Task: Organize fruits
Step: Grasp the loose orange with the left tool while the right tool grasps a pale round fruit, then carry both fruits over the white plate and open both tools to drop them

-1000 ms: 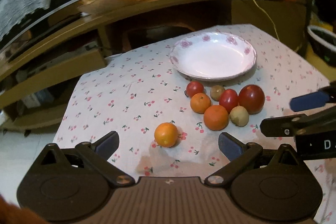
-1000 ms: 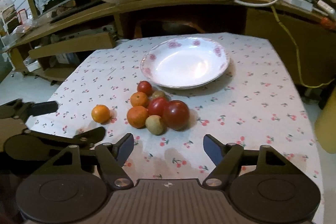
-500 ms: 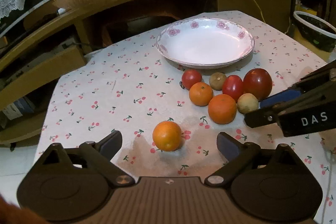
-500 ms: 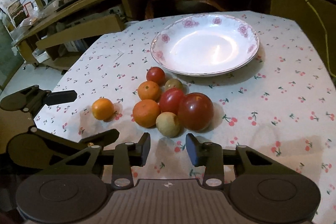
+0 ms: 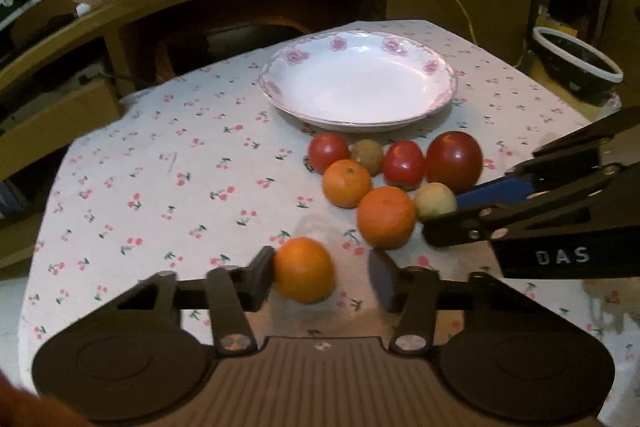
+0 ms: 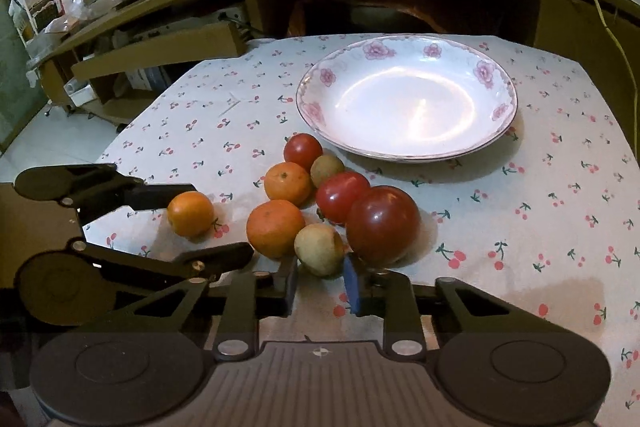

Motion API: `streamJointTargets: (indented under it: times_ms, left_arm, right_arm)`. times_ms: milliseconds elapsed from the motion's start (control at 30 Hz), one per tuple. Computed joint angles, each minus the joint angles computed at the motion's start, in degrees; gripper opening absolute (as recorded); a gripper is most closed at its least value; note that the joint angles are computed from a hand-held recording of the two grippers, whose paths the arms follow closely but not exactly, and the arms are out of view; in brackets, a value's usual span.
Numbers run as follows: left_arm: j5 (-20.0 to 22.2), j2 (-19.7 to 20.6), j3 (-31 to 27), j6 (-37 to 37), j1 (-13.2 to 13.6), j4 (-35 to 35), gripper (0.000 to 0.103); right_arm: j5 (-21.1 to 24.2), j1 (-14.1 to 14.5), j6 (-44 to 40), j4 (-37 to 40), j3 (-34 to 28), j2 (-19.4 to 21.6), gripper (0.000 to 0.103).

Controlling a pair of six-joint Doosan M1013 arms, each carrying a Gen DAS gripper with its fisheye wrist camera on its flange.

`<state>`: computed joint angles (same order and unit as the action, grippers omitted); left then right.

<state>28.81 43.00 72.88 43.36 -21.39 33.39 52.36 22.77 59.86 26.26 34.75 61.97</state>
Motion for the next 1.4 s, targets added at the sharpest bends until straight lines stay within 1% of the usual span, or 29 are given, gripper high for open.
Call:
streamJointTargets:
  times_ms: [133,233,400,433,500,567,633,700,833,967,1033,1133,1400]
  left_arm:
    - [0.0,-0.4,0.4,1.4,-0.1,-1.7,0.047]
    - [-0.1,-0.5,0.6,1.9,-0.2,-2.1,0.046]
    - [-0.4,-0.6,0.8,1.7,-0.3,-1.5,0.046]
    - [-0.4,-0.6,0.8,1.5,-0.3,-1.2,0.046]
    - [-0.4,-0.5,0.7,1.6,-0.4,-1.1,0.046]
    - [-0.2,-0.2,0.3,1.7,-0.4,-0.8,0.046]
    - [-0.1,-0.1,0.0,1.7,-0.3,-0.7,0.047]
    - [0.0,-0.1,0.0,1.7,-0.2,-1.5,0.047]
    - [0.9,-0.1,0.0,1.2,-0.6,-0.3,0.046]
    - [2.4,-0.1,-0.7,3.5,-0.7,-2.3,0.036]
    - [2.9,-0.1,-1.0,4.5,-0.6,-3.6,0.036]
    - [2.3,-0.2,-1.2,5.6,-0.6,-5.1,0.036]
    - [2.0,0.7,-4.6,5.8,-0.8,-4.4,0.036]
  right_arm:
    - [0.2,0.0,-0.8,0.6,0.2,-0.1,0.024]
    - [1.1,-0.2,-1.7,2.0,0.4,-0.3,0.024]
    - [-0.2,-0.2,-4.1,2.6,2.0,-1.1,0.024]
    - [-0.9,-0.1,-4.1,2.5,2.4,-1.3,0.025]
    - [-0.3,-0.2,-3.4,2.2,1.5,-0.8,0.027]
    - [-0.4,-0.2,-3.0,2.4,1.3,-0.6,0.031]
    - [-0.6,-0.1,-3.6,2.6,1.3,-0.5,0.032]
    - [-0.9,-0.1,-3.7,2.9,1.4,-0.5,0.032]
    - [-0.1,0.0,-2.6,1.8,0.8,-0.3,0.03]
    - [0.3,0.1,-3.4,1.0,1.6,-1.0,0.029]
    - [0.7,0.0,-4.0,1.5,2.0,-1.3,0.029]
    - [0.5,-0.4,-4.6,3.0,2.7,-1.9,0.029]
    - [-1.7,-1.1,-3.0,4.8,2.3,-2.3,0.029]
